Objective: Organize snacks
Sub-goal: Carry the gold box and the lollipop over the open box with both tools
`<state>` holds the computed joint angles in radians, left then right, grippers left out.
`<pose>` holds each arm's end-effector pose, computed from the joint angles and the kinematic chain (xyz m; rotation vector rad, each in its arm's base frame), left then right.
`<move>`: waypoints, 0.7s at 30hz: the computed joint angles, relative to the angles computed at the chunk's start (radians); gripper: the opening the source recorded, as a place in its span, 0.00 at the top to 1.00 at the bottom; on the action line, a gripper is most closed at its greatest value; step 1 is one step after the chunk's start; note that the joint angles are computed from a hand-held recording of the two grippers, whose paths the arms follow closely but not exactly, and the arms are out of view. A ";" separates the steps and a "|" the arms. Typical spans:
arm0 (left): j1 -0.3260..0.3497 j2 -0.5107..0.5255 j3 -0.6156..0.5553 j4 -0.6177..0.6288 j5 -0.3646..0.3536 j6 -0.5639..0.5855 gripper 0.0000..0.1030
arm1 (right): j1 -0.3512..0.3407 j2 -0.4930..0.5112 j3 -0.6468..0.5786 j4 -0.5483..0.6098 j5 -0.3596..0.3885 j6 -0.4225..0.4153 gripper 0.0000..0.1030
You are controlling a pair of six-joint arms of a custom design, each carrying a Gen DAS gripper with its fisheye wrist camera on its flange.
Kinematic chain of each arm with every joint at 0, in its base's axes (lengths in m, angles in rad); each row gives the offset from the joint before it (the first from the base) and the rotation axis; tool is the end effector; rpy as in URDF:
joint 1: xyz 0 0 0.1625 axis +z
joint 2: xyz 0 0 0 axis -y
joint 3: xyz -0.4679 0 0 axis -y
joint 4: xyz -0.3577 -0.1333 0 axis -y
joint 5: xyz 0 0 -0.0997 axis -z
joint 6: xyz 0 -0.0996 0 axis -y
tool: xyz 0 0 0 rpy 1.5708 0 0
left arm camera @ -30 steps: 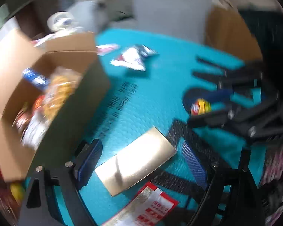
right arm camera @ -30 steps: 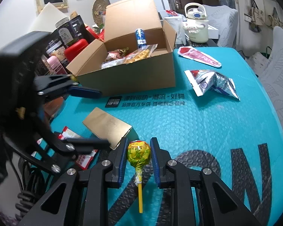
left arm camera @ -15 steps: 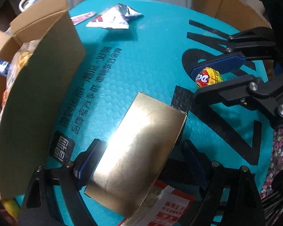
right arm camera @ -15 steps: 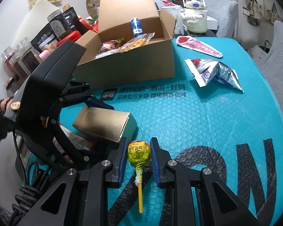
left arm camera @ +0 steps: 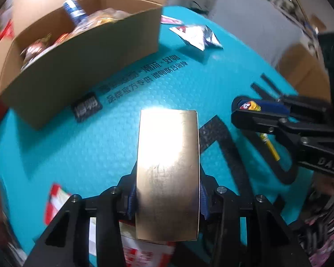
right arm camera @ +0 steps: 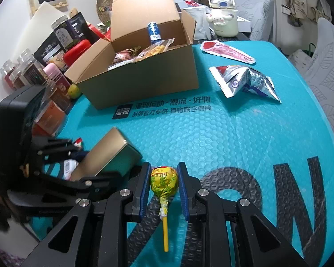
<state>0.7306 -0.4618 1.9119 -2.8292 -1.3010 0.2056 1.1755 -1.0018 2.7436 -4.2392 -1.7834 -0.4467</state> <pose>-0.2967 -0.4804 -0.0974 1.4418 2.4275 0.1383 -0.0230 -0.3468 0.2254 -0.0662 -2.4018 0.9894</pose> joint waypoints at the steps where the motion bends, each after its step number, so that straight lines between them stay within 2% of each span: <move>1: -0.001 -0.008 0.022 -0.033 -0.002 -0.026 0.58 | 0.001 0.000 0.001 -0.003 0.001 -0.001 0.77; 6: 0.004 -0.045 0.084 -0.135 0.006 -0.095 0.58 | 0.022 0.005 0.003 -0.034 -0.002 -0.014 0.77; 13: -0.024 -0.087 0.156 -0.290 0.020 -0.168 0.58 | 0.065 -0.022 -0.021 -0.006 -0.003 -0.028 0.77; 21: -0.044 -0.088 0.136 -0.392 0.031 -0.141 0.58 | 0.147 -0.084 -0.082 0.078 -0.024 -0.062 0.77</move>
